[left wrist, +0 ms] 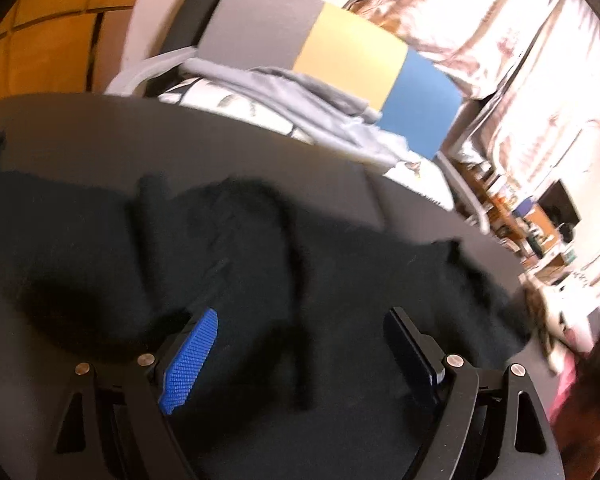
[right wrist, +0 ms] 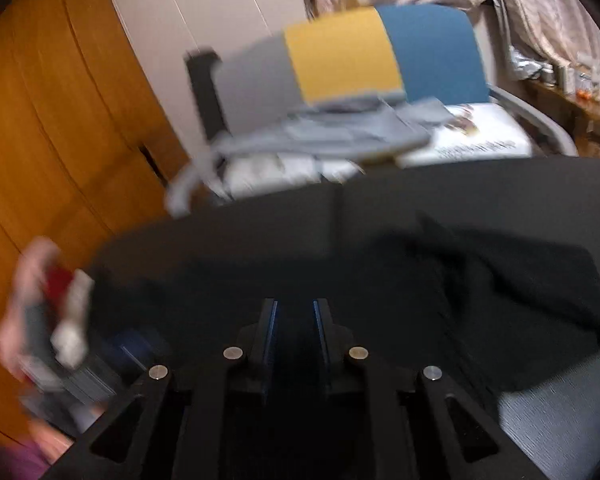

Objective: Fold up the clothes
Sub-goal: 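Grasp the sweater sleeve cuff with the left gripper and lift it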

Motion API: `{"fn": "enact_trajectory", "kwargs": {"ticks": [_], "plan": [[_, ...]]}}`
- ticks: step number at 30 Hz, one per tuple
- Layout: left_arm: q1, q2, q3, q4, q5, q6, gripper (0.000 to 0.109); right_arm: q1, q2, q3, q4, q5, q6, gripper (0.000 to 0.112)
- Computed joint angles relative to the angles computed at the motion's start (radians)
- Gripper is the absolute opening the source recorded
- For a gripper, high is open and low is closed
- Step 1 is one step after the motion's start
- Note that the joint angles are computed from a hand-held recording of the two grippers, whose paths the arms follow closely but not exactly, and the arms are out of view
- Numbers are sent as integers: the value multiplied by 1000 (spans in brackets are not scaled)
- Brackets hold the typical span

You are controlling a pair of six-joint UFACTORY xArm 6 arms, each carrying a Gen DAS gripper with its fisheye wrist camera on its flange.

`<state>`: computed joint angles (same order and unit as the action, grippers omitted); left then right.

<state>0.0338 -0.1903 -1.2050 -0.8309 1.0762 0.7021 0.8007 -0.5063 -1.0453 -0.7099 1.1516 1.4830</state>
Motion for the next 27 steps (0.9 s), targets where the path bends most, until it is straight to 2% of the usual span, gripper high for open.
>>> {"fn": "enact_trajectory", "kwargs": {"ticks": [3, 4, 8, 12, 14, 16, 20, 22, 27], "plan": [[-68, 92, -156, 10, 91, -142, 91, 60, -18, 47, -8, 169, 10, 24], [-99, 124, -206, 19, 123, -183, 91, 62, -31, 77, 0, 184, 23, 23], [-254, 273, -425, 74, 256, -318, 91, 87, -114, 212, -62, 113, 129, 25], [-407, 430, -619, 199, 290, -426, 91, 55, -192, 286, -71, 39, 166, 26], [-452, 512, -719, 245, 343, -491, 89, 43, -231, 325, -79, -6, 193, 26], [-477, 578, -804, 267, 391, -547, 82, 21, -280, 372, -88, -67, 228, 26], [-498, 632, -863, 264, 410, -628, 79, -36, -378, 469, -109, -206, 311, 26], [-503, 644, -874, 250, 413, -650, 66, -43, -383, 474, -110, -219, 315, 26], [-533, 615, -816, 259, 360, -612, 50, -48, -386, 477, -112, -226, 317, 26]]}}
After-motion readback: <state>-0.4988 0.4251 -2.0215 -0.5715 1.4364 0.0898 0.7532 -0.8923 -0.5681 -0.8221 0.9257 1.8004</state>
